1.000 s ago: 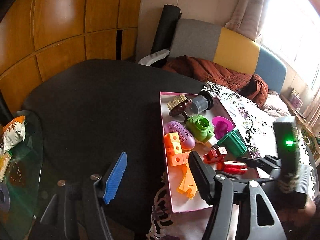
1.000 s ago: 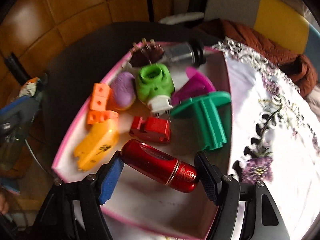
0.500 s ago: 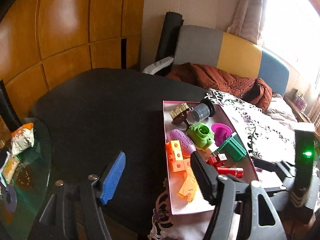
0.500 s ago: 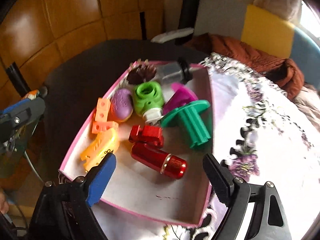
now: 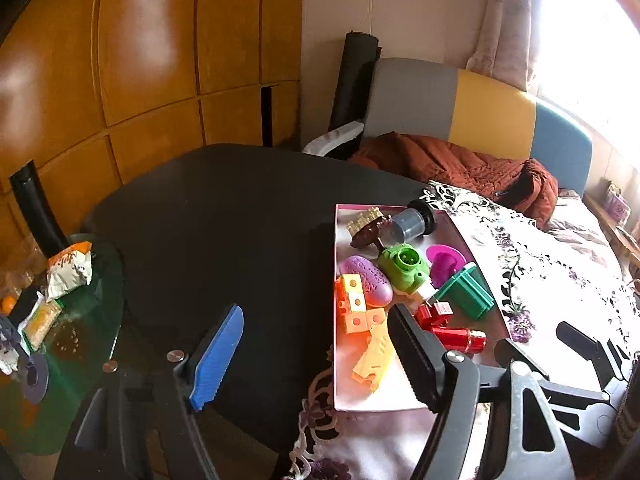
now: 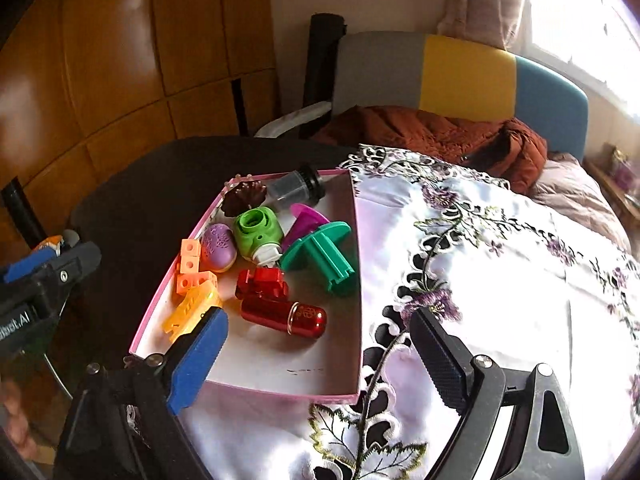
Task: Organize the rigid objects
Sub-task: 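Lower the red cylinder into the tray and open the right gripper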
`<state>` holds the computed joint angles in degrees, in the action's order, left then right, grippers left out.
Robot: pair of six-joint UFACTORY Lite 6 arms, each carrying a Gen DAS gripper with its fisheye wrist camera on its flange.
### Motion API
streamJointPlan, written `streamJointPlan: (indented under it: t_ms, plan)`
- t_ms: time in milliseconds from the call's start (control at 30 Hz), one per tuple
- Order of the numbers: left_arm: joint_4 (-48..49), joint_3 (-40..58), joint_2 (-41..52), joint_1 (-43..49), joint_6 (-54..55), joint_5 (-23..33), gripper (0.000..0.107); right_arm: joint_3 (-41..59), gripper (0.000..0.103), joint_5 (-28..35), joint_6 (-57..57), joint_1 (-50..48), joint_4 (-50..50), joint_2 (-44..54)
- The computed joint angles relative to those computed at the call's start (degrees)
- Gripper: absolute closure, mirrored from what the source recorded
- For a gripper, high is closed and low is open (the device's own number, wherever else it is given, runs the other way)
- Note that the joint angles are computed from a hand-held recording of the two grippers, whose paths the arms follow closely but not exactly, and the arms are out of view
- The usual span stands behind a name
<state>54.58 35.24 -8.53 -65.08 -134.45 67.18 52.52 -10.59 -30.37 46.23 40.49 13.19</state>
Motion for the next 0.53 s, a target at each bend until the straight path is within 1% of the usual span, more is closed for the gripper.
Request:
streamJointPlan:
  t_ms: [100,200,267,367,533]
  plan:
    - [-0.1,0.2,0.5,-0.2,0.0,-0.2,0.031,-0.5,0.010,-0.1,2.3,-0.2,-2.0,-0.5]
    - [0.2,0.8,2.4,-1.2,0.4,1.8,0.033,-0.5,0.010,-0.3,1.8,0.1,-1.4,-0.5]
    - [0.3,0.9,3.0,-2.1,-0.6,3.3,0.037,-0.5,0.010,-0.3,1.7,0.3,-1.4,-0.3]
    - [1.0,-0.1,1.9,-3.0,-2.1,4.2,0.044,-0.4,0.010,-0.3,1.7,0.4,-1.3,-0.1]
    - [1.4,-0.2,1.3,-2.8,-2.0,4.4,0.044,-0.3,0.010,-0.8,0.0,0.7,0.4,-0.2]
